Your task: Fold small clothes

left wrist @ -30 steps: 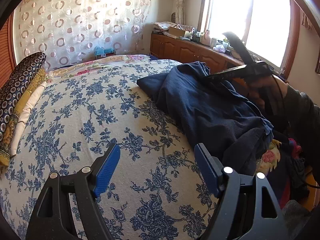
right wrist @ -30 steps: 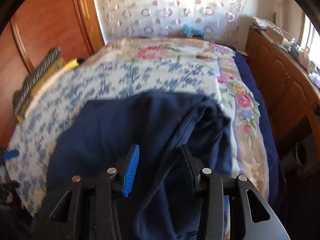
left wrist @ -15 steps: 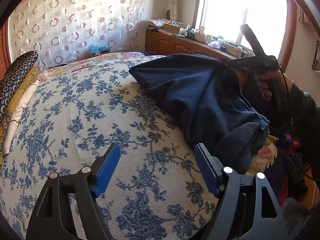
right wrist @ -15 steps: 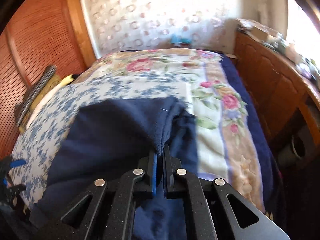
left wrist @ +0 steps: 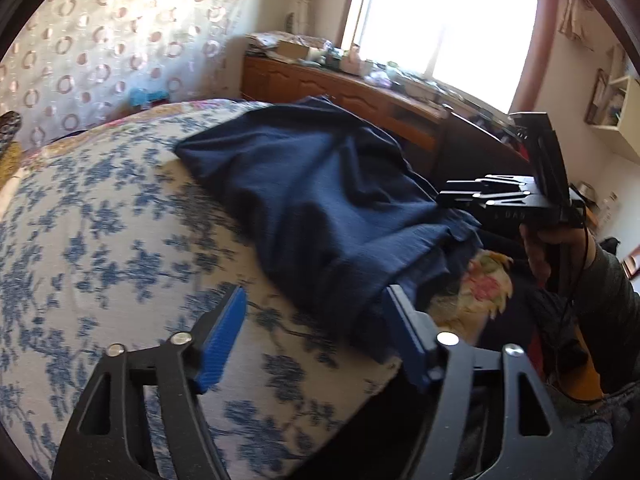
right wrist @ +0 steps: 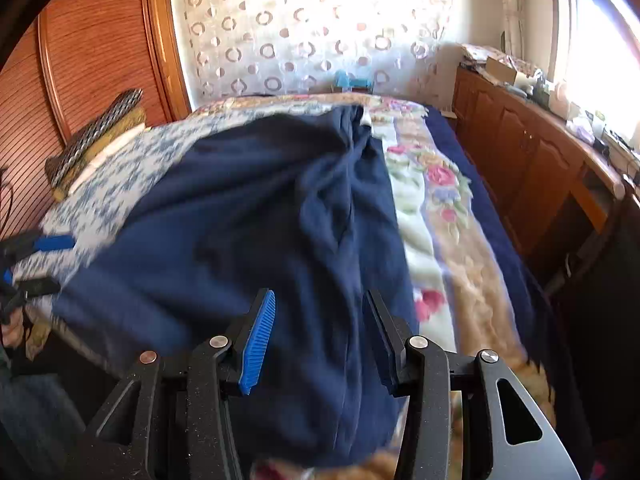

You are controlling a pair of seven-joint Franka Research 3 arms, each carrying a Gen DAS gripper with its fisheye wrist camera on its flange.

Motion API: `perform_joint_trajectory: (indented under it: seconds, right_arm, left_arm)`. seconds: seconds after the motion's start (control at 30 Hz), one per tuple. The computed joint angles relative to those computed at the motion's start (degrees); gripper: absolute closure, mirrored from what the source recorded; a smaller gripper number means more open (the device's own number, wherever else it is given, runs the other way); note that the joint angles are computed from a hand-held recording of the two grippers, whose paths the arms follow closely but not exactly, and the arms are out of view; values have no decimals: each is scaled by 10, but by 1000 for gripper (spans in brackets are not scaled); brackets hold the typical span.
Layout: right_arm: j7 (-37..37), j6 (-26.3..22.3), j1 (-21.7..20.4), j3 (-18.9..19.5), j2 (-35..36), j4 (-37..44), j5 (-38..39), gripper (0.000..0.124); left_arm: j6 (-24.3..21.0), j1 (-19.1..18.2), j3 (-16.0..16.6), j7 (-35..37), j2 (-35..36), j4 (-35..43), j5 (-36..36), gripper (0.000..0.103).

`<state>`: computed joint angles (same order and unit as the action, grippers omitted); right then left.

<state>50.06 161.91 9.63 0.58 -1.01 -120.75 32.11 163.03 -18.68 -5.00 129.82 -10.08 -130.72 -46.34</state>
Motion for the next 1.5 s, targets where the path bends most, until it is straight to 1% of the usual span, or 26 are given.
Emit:
perform_joint_trajectory:
  seconds: [0.03, 0.07, 0.17, 0.2, 0.23, 0.27, 0.3, 0.33, 0.37, 0.43, 0.47, 0.53, 0.6, 0.63, 0.7, 0.8, 0.87, 0.93, 0.97, 1.0, 1.03, 1.1, 1.17, 1.27, 1.4, 1.5]
  right_arm:
    - [8, -2, -2, -1, -5, -9, -10, 77]
    - [17, -4, -3, -2, -8, -14, -20, 77]
    - [11, -13, -4, -6, -9, -19, 0, 77]
    - [11, -13, -3, -5, -9, -19, 7, 77]
    - [-1, -10, -1, -5, -9, -22, 23, 77]
    - [-16, -14, 0, -6, -11, -23, 38, 77]
    - [-32, -20, 0, -7, -15, -25, 50, 81]
    - [-51, -22, 1, -8, -17, -26, 66, 96]
    - [-60, -23, 1, -9, -19, -25, 72, 108]
    - [-80, -26, 1, -14, -30, -27, 91, 114]
    - [-100, -30, 1, -18, -32, -26, 113, 115]
    - [-122, -15, 1, -21, -51, -40, 133, 119]
    - [-130, 5, 1, -25, -64, -57, 135, 119]
    - [-130, 1, -1, -30, -71, -62, 134, 119]
    - [-113, 11, -5, -31, -76, -77, 119, 119]
    - [-87, -11, -11, -36, -63, -74, 104, 119]
    - [-74, -11, -14, -32, -52, -70, 89, 119]
    - [-64, 0, -14, -28, -43, -64, 78, 119]
    - [-53, 2, -15, -25, -41, -60, 70, 115]
    - [-47, 6, -16, -25, -38, -58, 66, 112]
    - [-42, 12, -17, -25, -35, -57, 65, 105]
    - [-32, 24, -16, -23, -26, -53, 68, 93]
    - [-30, 28, -16, -24, -20, -52, 89, 76]
    - [-64, 15, -13, -27, -12, -44, 160, 69]
    - [-117, -19, -22, -26, 2, -25, 246, 69]
    - [-127, -17, -27, -20, 12, -17, 261, 64]
  left_arm:
    - [-4, 1, -2, -3, 1, 1, 7, 44]
    - [-8, 4, -8, -17, 5, 1, 27, 47]
    - [-22, 9, -14, -42, 13, 6, 56, 63]
    - [-33, 8, -12, -40, 15, 9, 51, 77]
    - [-47, 7, -9, -35, 15, 13, 38, 94]
    - [-58, 6, -8, -26, 12, 15, 25, 95]
    - [-49, 6, -13, -20, 3, 10, 27, 95]
    - [-40, 5, -17, -21, -5, 5, 33, 96]
    - [-40, 2, -17, -20, -14, 2, 35, 96]
    - [-37, -5, -17, -24, -32, -6, 47, 96]
    - [-32, -5, -21, -38, -38, -11, 67, 96]
    - [-27, -10, -19, -57, -44, -16, 95, 96]
    - [-31, -20, -9, -64, -44, -15, 103, 96]
    - [-34, -25, -4, -63, -43, -14, 101, 96]
    - [-33, -30, -2, -66, -42, -14, 106, 96]
    - [-32, -25, -5, -86, -39, -14, 134, 96]
    - [-32, -20, -7, -103, -36, -13, 152, 95]
    - [-31, -17, -7, -116, -34, -14, 165, 83]
    - [-32, -18, -5, -117, -32, -13, 167, 80]
    - [-34, -17, -4, -120, -30, -11, 170, 74]
    - [-37, -17, -4, -122, -26, -9, 173, 67]
    - [-42, -17, -4, -120, -21, -6, 174, 62]
    - [-48, -15, -7, -121, -13, -2, 178, 62]
    - [-56, -6, -15, -132, -3, 4, 191, 62]
    - [-64, 1, -21, -140, 4, 9, 194, 62]
    - [-70, 4, -23, -140, 8, 12, 188, 62]
